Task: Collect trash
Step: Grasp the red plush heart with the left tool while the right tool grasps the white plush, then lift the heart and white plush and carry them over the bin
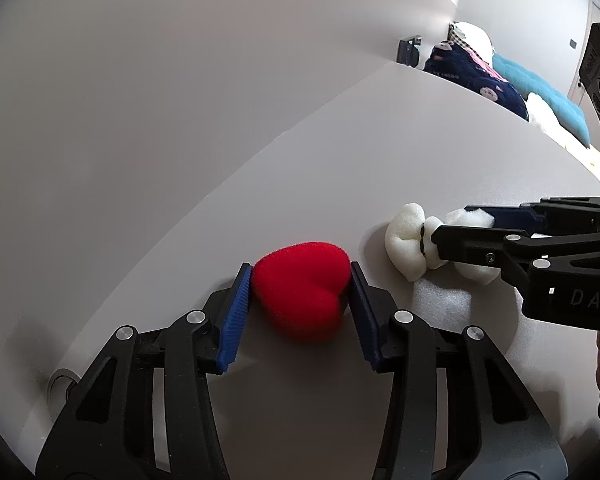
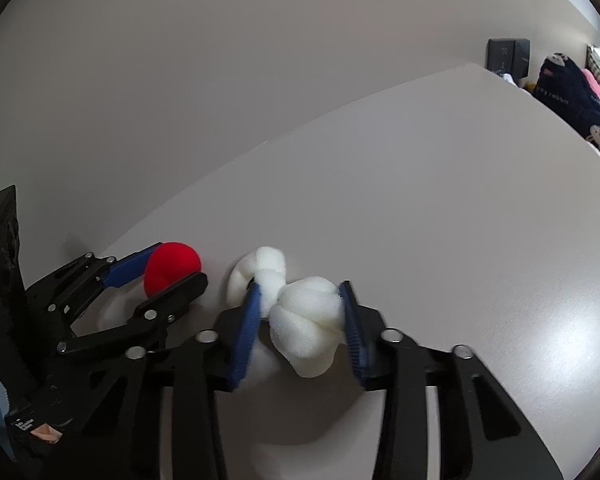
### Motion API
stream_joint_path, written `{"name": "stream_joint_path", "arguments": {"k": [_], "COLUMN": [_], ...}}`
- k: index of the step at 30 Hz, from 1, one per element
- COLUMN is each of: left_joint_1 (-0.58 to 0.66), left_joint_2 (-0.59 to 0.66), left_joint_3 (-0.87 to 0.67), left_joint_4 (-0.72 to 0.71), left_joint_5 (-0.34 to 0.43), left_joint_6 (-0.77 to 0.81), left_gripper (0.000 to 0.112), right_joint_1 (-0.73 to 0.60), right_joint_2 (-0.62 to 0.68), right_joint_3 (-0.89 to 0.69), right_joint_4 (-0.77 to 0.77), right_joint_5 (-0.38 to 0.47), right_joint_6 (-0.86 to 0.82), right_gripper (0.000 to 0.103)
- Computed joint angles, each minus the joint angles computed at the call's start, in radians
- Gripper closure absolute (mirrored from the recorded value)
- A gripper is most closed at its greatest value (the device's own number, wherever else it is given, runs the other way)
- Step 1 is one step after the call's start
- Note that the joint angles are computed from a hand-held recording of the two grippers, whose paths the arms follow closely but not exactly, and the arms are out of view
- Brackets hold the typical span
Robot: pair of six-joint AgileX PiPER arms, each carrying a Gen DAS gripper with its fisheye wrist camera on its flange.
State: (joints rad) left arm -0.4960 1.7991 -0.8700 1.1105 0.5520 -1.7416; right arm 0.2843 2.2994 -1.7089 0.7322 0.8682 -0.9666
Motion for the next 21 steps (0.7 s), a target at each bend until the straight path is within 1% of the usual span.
{"name": "stream_joint_path", "arguments": {"k": [1,4,7,12,17,19,20,21], "left_joint_1": [-0.005,-0.017,-0.022,-0.053,-0.086,-0.103,-0.113,-0.121], "left_joint_2": [0.005,0.011,0.014,0.023,0.029,0.032,0.031,0.03], "left_joint_3": [-0.008,-0.022,-0.035,-0.07,-0.105,-0.125,-0.134,-0.144], "left_joint_4": [-0.001,-0.006,-0.017,-0.046,-0.075,-0.088,-0.095,-0.102], "left_joint_5": [0.013,0.034,0.041,0.073,0.105,0.121,0.13,0.138], "left_joint_6": [-0.002,-0.001,0.003,0.016,0.038,0.053,0.059,0.065], "left_gripper": [0.066,0.066,0.066,0.066,0.066,0.066,0.066,0.066], "right_joint_1": [0.0,-0.015,-0.029,-0.049,-0.087,-0.109,-0.121,-0.134], "right_joint_2": [-0.006,-0.035,-0.073,-0.129,-0.183,-0.204,-0.222,-0.277], "right_joint_3": [0.01,0.067,0.129,0.204,0.264,0.283,0.305,0.367], "right_joint_4": [0.006,0.056,0.085,0.086,0.101,0.111,0.125,0.128], "right_joint_5": [-0.005,-0.018,-0.056,-0.103,-0.116,-0.109,-0.112,-0.105], "right_joint_6": [-0.01,-0.034,-0.062,-0.099,-0.137,-0.153,-0.171,-0.187], "right_gripper": [0.071,0.074,0.075,0.075,0.075,0.075,0.075,0.075]}}
